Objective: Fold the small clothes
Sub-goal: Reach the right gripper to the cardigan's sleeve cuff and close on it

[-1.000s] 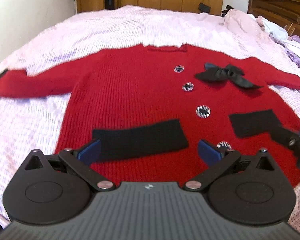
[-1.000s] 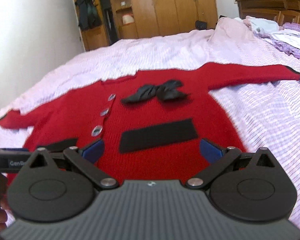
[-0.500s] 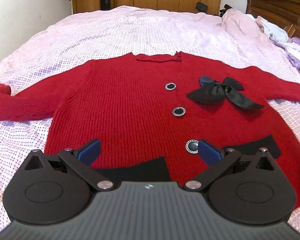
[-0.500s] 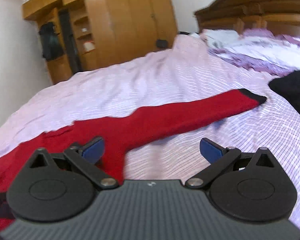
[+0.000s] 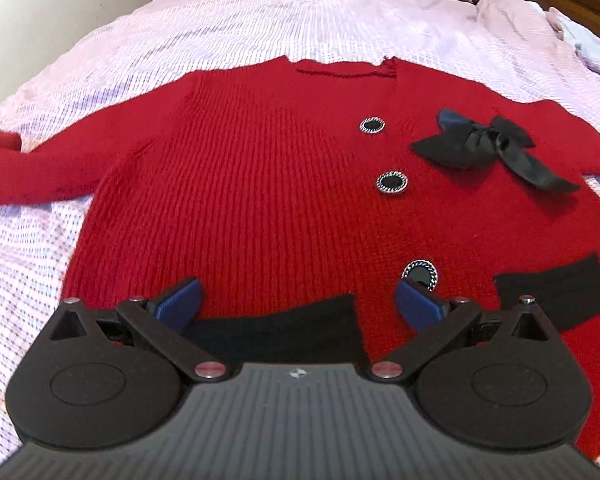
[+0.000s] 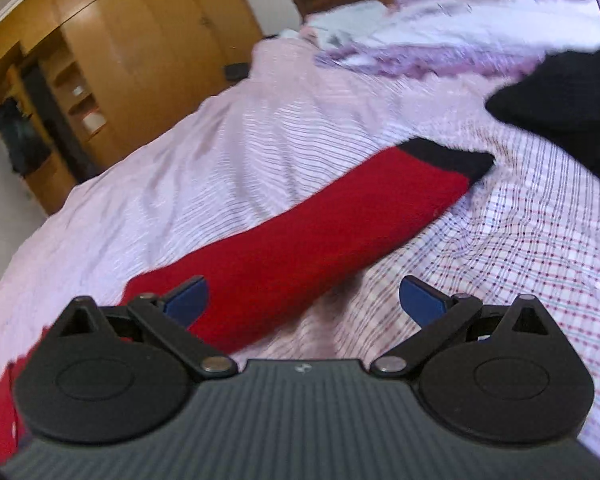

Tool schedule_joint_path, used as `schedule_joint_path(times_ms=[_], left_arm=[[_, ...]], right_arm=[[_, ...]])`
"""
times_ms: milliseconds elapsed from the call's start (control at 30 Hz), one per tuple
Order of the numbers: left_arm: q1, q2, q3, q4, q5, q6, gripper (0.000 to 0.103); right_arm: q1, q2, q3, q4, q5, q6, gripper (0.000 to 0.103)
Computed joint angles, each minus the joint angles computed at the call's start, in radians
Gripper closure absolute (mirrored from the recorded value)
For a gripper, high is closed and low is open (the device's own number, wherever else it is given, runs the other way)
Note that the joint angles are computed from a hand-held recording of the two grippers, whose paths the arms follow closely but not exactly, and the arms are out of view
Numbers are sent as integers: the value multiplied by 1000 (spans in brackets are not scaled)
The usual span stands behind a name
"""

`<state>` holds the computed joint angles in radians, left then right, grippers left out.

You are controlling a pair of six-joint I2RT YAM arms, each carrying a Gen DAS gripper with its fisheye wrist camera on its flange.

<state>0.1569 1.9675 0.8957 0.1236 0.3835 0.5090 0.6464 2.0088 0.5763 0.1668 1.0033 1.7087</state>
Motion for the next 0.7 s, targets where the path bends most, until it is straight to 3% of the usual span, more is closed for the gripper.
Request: schedule_joint_path(times_ms=[167, 333, 400, 500, 600, 633, 700], left_arm=[[-10, 6, -50, 91, -23, 2, 0], [-6, 17, -45, 96, -13, -4, 0], [-5, 21, -45, 99, -11, -4, 0], [-11, 22, -47, 106, -21, -8, 0], [-11, 21, -45, 100, -21, -7, 0], [-11, 22, -45, 100, -19, -7, 0], [-9, 21, -48, 107, -16, -4, 0]], right_arm=[[-117, 44, -102, 302, -56, -73, 0], [-200, 88, -127, 421, -28, -133, 5], [-239, 107, -149, 514, -36, -168, 14], [-296, 134, -162, 597, -77, -197, 38], [-314, 159, -180, 666, -97, -208, 67], [-315, 163, -191, 696, -103, -216, 83], [-299, 185, -239, 830, -99, -235, 89]])
